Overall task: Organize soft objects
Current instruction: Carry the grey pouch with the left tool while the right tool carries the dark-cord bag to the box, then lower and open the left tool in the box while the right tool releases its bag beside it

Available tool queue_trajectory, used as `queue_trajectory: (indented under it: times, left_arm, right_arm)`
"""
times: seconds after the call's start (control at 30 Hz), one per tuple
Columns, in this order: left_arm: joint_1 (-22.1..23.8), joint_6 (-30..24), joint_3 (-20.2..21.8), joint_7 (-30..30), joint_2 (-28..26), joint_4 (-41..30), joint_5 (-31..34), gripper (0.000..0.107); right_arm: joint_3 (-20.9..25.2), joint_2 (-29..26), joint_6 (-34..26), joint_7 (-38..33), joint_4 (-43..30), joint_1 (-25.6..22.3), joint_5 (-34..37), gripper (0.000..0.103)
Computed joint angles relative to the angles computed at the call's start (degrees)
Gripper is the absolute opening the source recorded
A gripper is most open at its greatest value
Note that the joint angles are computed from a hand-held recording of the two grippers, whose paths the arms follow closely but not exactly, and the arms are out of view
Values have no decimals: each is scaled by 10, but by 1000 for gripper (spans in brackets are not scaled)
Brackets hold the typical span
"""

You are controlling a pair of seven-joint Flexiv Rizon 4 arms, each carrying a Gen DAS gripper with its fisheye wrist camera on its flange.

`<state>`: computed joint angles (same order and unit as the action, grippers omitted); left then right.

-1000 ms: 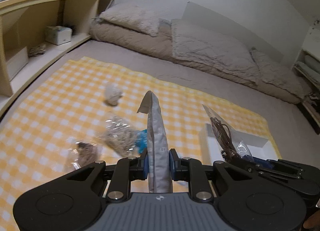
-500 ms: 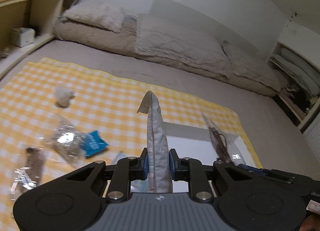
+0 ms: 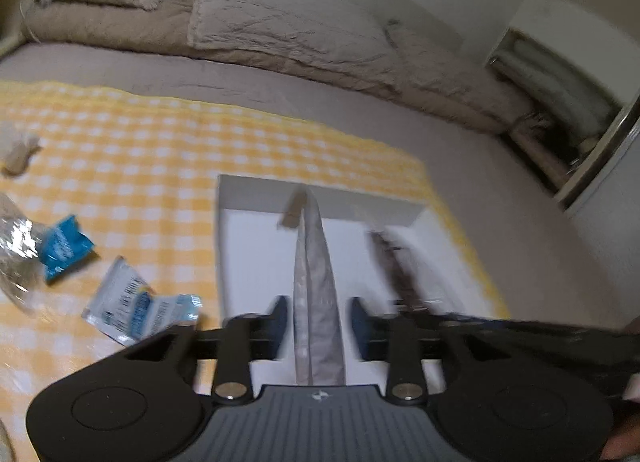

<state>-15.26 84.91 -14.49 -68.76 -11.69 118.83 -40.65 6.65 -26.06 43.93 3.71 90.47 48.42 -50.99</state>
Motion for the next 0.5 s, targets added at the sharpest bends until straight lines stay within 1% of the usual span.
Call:
queue_trajectory:
  times: [0.03,0.07,0.1,0.17,0.27,0.37,0.5]
  left_arm:
    - [-20,-11,40,-49,-9,-10,64,58]
    - [-36,-31,75,-97,-15,-23,125,58]
    - [-40,-53,93,-126,-17,-33,164,58]
    - [-34,-79,103,-152,-17,-42,207,60]
    - [-20,-87,98,-166,-7,-38,237,65]
    - [-8,-91,87,-163,4,-32,238,68]
    - [-3,-104,85,-160,19,-26,246,76]
  right_arm:
    - [1,1,-2,0,1,-1,4,24]
    - [2,1,-3,0,1,-2,7,24]
    - [3,0,-5,-1,0,-3,11,24]
    - [4,-2,-6,-5,-1,-4,18,24]
    - [5,-7,-11,-14,-5,-4,27,24]
    - [6,-14,-15,-22,-13,-4,40,24]
    - [3,-26,-28,-29,-29,1,54,25]
